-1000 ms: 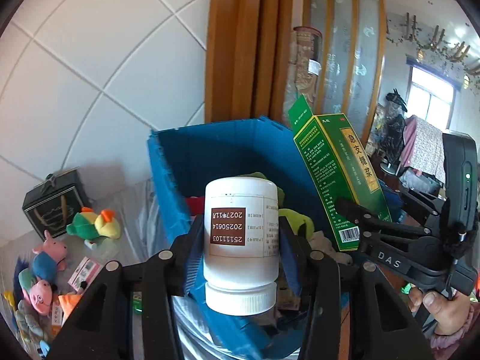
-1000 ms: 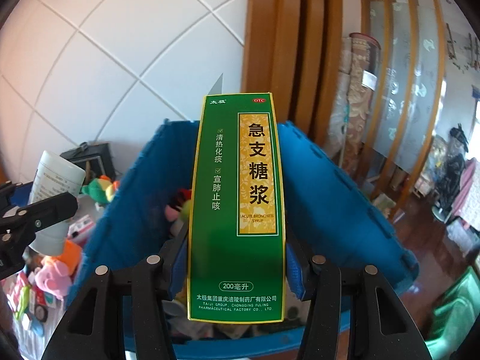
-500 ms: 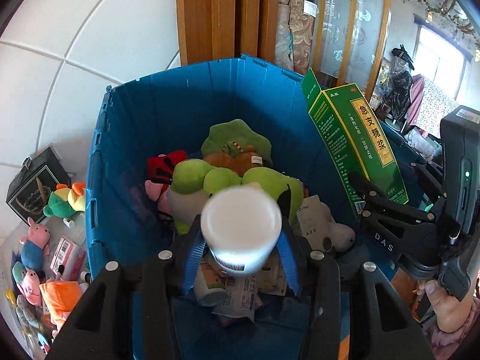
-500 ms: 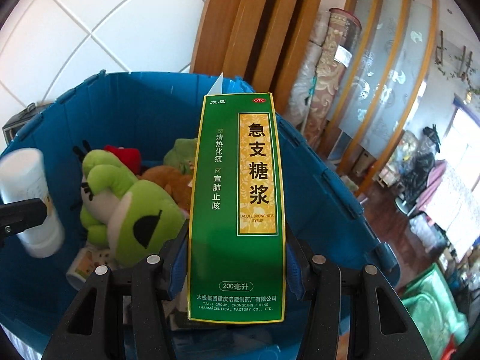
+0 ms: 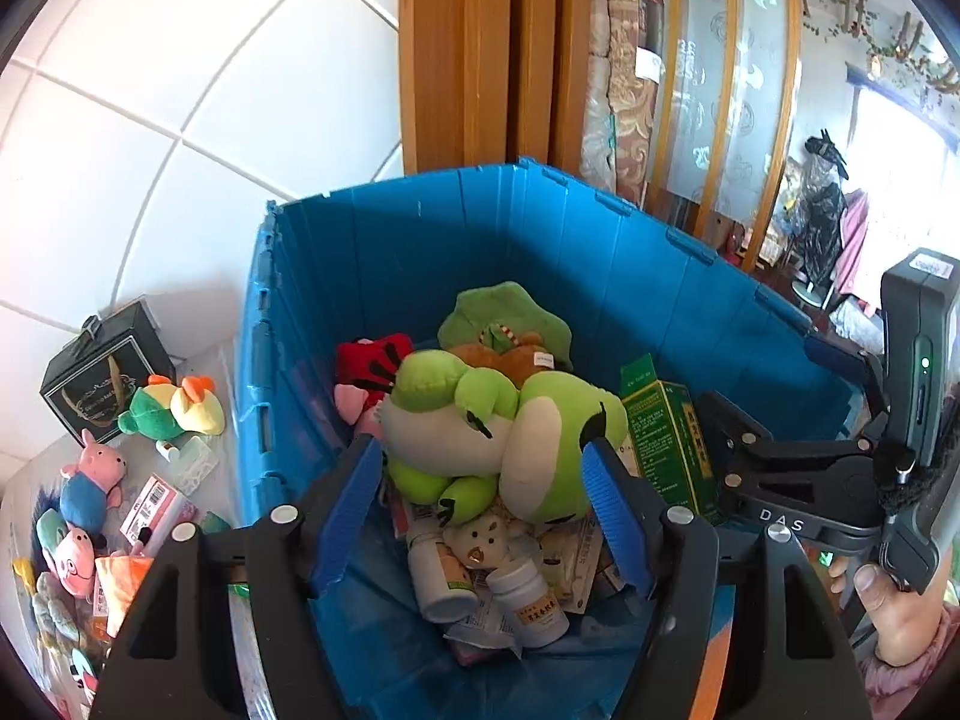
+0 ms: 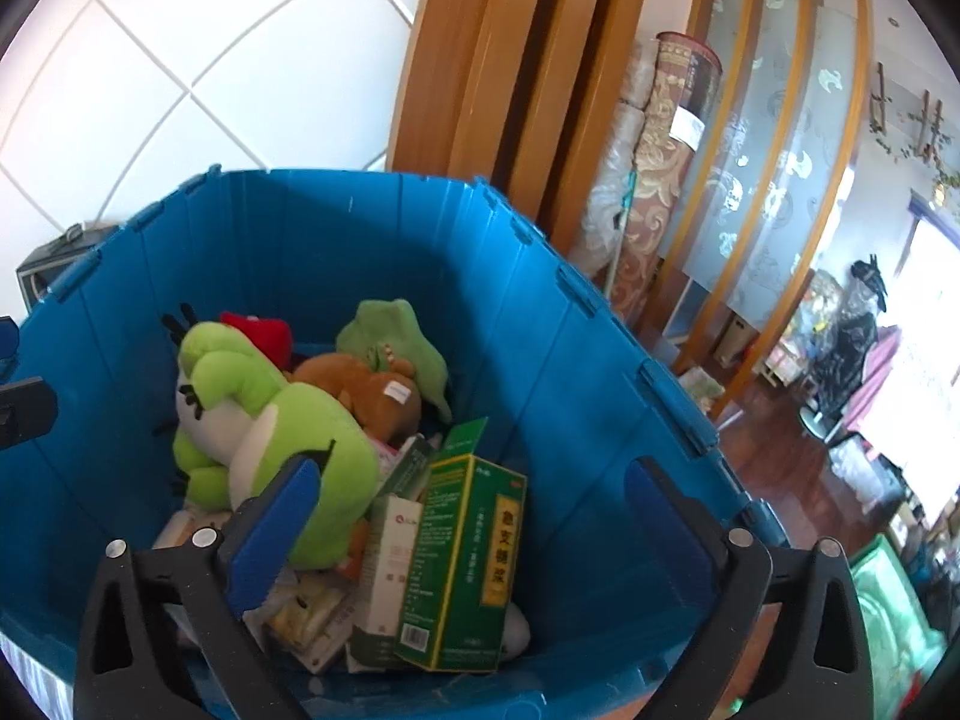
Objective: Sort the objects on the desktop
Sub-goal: 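Lift both grippers out of the crate and move back over the pile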
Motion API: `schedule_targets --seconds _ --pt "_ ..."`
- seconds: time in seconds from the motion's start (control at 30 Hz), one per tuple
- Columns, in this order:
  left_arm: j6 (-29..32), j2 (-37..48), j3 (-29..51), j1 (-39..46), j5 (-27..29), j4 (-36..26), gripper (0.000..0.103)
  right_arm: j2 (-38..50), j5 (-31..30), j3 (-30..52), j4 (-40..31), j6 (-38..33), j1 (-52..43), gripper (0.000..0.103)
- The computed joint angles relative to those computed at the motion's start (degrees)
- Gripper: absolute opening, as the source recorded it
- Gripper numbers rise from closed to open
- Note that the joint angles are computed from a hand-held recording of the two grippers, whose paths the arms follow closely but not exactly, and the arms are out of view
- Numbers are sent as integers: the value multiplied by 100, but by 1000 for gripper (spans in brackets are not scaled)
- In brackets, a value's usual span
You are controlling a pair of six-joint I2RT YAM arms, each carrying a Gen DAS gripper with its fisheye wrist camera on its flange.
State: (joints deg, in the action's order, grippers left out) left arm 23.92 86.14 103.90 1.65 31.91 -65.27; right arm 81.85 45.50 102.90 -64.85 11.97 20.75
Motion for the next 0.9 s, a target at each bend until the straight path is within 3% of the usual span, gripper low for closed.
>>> schedule_targets --seconds 0.17,0.33,0.43,0.63,0.8,0.9 --pt "11 -308 -161 706 584 221 72 -325 -57 -105 469 -103 385 103" --pt "-422 -665 -795 1974 1331 1186 73 -521 14 -217 1124 -113 1168 103" --pt "-323 -496 -829 2628 1616 1270 73 -556 57 -413 1755 -153 1686 103" --pt "571 405 -509 3797 1774 737 73 131 -168 -172 2501 -406 2583 103" --pt "1420 1183 -575 4858 1680 926 73 1096 -770 175 2929 -355 3088 103" --pt "2023 1871 -420 5363 1390 946 73 1945 -1106 695 2834 -96 3278 103"
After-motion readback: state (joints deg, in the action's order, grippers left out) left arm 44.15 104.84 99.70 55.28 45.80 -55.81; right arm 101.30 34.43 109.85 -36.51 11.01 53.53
